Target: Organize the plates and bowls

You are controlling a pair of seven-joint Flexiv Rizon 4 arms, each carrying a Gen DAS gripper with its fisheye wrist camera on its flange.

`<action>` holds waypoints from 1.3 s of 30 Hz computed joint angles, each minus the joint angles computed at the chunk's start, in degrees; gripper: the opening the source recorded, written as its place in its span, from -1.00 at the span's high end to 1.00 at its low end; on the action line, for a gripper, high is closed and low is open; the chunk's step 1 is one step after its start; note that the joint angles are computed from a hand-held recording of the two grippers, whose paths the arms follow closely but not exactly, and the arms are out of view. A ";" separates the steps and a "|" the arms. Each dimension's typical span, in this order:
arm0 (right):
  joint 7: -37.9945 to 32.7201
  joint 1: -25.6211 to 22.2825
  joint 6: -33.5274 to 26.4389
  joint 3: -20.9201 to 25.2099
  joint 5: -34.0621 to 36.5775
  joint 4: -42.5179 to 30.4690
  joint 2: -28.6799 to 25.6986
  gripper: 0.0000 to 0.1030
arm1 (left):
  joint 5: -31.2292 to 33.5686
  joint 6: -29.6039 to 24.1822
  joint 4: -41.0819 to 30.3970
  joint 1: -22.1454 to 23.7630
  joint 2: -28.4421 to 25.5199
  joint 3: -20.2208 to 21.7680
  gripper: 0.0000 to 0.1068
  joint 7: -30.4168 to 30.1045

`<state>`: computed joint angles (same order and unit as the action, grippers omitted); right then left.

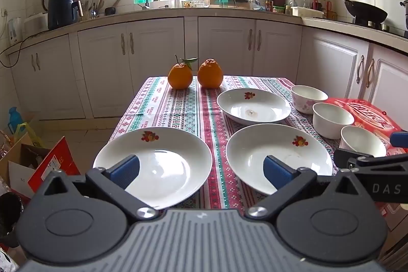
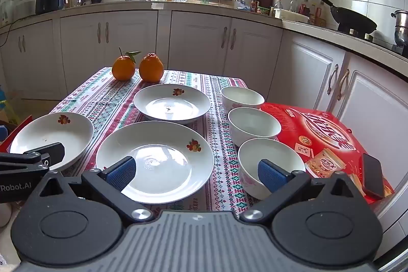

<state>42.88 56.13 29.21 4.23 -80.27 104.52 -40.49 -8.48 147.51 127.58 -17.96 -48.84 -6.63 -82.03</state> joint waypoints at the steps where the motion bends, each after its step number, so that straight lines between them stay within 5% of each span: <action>1: 0.26 0.08 -0.19 -0.05 -0.06 0.04 0.01 -1.00 | 0.52 -0.80 0.12 0.53 0.28 -0.41 -0.92 -0.33; 39: -1.48 0.34 -0.84 0.10 1.76 -0.34 0.01 -1.00 | 0.25 -1.26 0.14 -0.05 0.48 -0.07 -0.92 -1.25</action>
